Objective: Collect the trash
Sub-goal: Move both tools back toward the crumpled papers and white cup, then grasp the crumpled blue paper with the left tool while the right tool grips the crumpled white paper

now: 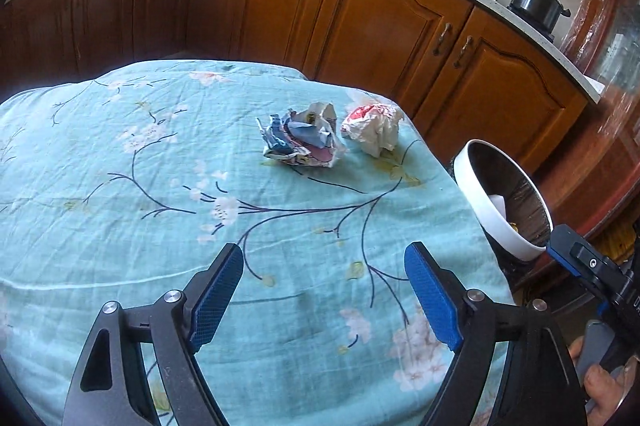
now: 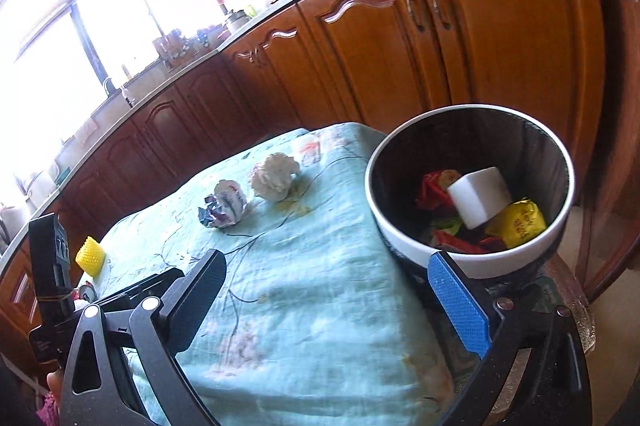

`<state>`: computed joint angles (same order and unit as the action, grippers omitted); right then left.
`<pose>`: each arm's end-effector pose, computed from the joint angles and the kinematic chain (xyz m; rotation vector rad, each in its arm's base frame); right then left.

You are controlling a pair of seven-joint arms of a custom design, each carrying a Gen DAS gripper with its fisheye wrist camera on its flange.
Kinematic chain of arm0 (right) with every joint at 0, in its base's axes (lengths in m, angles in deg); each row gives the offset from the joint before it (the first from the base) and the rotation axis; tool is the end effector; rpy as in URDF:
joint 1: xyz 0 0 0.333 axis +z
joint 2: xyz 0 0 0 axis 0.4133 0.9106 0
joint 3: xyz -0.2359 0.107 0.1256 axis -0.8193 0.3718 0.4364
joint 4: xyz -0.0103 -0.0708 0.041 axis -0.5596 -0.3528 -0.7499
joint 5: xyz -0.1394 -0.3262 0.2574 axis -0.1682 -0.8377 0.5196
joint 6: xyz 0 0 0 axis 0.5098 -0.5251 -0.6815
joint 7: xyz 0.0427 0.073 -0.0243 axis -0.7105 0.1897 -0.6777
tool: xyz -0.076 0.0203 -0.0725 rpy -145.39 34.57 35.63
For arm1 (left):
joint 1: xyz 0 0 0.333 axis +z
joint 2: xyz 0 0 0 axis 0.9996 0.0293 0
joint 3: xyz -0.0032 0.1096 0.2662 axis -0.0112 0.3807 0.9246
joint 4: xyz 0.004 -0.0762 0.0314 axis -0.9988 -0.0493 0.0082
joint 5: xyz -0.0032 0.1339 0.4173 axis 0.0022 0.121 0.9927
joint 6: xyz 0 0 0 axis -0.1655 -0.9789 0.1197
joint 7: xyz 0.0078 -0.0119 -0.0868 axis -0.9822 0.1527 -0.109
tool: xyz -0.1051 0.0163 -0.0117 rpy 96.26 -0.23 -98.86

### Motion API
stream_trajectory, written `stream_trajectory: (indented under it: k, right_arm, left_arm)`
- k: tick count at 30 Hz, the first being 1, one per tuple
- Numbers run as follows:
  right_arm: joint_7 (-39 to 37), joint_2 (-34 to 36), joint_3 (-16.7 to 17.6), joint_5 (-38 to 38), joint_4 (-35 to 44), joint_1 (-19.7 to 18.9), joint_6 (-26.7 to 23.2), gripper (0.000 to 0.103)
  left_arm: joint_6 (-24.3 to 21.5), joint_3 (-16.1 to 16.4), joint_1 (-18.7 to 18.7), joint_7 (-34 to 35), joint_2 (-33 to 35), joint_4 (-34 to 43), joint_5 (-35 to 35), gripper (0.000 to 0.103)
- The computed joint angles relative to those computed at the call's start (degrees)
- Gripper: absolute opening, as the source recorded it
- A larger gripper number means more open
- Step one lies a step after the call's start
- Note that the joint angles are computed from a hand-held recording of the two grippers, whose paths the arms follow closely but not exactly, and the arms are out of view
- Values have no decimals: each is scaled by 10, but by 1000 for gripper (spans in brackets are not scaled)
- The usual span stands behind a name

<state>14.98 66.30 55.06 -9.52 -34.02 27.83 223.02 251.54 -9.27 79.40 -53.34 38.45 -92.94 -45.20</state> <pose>0.6225 -0.0089 0.3956 -1.6993 1.6220 -0.2887 0.6544 -0.2277 0.3868 -2.0796 1.5832 -0.9430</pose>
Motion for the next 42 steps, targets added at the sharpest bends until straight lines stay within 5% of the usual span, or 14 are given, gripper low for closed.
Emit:
stream_trajectory:
  k: [17,29,38,42]
  right_arm:
    - [41,85,23,-55,95,13,-36,102]
    - [93,200,38,-113,232,5,-72,99]
    - [166,306,48,-152,365,-3,-119,81]
    - [192,336,51,-168,400,-6,-139,42]
  left_arm:
    - [-17,-2,34,38,33,35,-39,83]
    - [-46,-19,52,136,148,182,-103,82]
    - [-94,-28,48,204,246,315,-130,77]
    - [-120,-43,53,246,282,361,-159,53]
